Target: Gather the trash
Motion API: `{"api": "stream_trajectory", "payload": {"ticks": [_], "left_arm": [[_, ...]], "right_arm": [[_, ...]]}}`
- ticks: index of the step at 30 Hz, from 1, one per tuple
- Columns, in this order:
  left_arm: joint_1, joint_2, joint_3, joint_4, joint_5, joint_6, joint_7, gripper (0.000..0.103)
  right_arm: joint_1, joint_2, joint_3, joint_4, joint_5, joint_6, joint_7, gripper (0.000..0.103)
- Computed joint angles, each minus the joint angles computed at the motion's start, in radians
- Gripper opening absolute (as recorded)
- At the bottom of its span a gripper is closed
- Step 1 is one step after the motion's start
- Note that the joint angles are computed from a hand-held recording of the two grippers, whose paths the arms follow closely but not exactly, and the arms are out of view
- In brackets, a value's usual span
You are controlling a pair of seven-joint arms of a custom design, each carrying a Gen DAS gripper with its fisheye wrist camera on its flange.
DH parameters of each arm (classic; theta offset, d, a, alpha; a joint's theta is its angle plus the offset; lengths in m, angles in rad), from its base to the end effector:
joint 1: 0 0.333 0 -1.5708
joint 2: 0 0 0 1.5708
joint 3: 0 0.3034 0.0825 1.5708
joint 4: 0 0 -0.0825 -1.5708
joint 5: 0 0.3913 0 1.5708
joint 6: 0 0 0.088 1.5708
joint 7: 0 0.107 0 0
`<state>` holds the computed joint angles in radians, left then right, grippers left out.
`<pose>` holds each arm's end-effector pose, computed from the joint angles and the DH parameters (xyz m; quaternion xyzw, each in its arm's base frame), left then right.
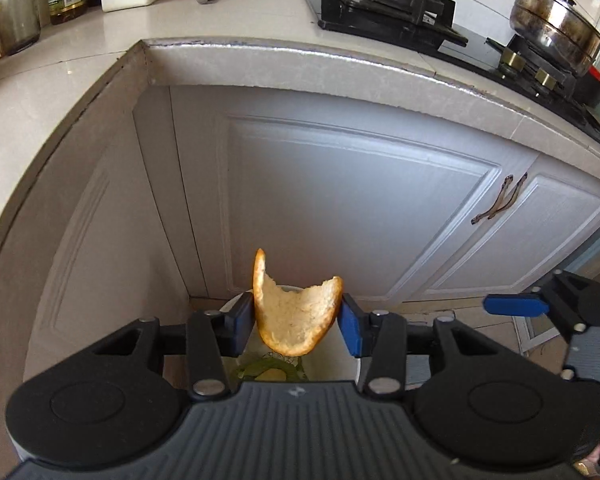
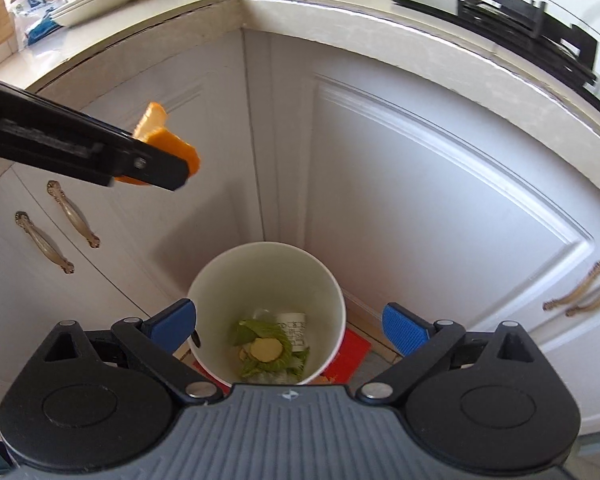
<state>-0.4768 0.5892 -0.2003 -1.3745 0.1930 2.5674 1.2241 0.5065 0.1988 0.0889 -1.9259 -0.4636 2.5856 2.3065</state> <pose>0.6146 -0.4512 0.4342 -0.5299 0.7917 -0.2844 0.1075 0.5287 0.3648 0.4208 -0.7427 0.6119 -0.1802 0.2039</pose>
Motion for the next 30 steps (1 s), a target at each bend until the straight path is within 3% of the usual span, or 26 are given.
{"api": "stream_trajectory", "payload": {"ticks": [3, 4, 8, 16, 21, 30], "left_arm": [[-0.024, 0.045, 0.018, 0.052, 0.032, -0.013, -0.007, 0.066], [-0.031, 0.054, 0.025, 0.060, 0.042, -0.006, -0.013, 0.078], [-0.041, 0.065, 0.038, 0.067, 0.070, 0.012, -0.023, 0.089], [-0.063, 0.045, 0.078, 0.048, 0.131, 0.019, -0.089, 0.095], [-0.046, -0.004, 0.061, -0.012, 0.141, 0.010, -0.081, 0.095], [-0.020, -0.192, 0.042, -0.211, 0.200, -0.044, -0.148, 0.095]], "right_arm": [[-0.001, -0.025, -0.005, -0.025, -0.010, 0.000, 0.042, 0.101], [-0.003, -0.031, -0.005, -0.032, -0.014, 0.000, 0.054, 0.101], [-0.011, -0.042, 0.001, -0.046, -0.017, 0.005, 0.072, 0.102], [-0.013, -0.035, 0.010, -0.023, -0.005, -0.018, 0.068, 0.102], [-0.004, -0.019, 0.012, 0.012, 0.010, -0.065, 0.088, 0.102], [0.046, 0.004, 0.027, 0.135, 0.020, -0.281, 0.174, 0.103]]}}
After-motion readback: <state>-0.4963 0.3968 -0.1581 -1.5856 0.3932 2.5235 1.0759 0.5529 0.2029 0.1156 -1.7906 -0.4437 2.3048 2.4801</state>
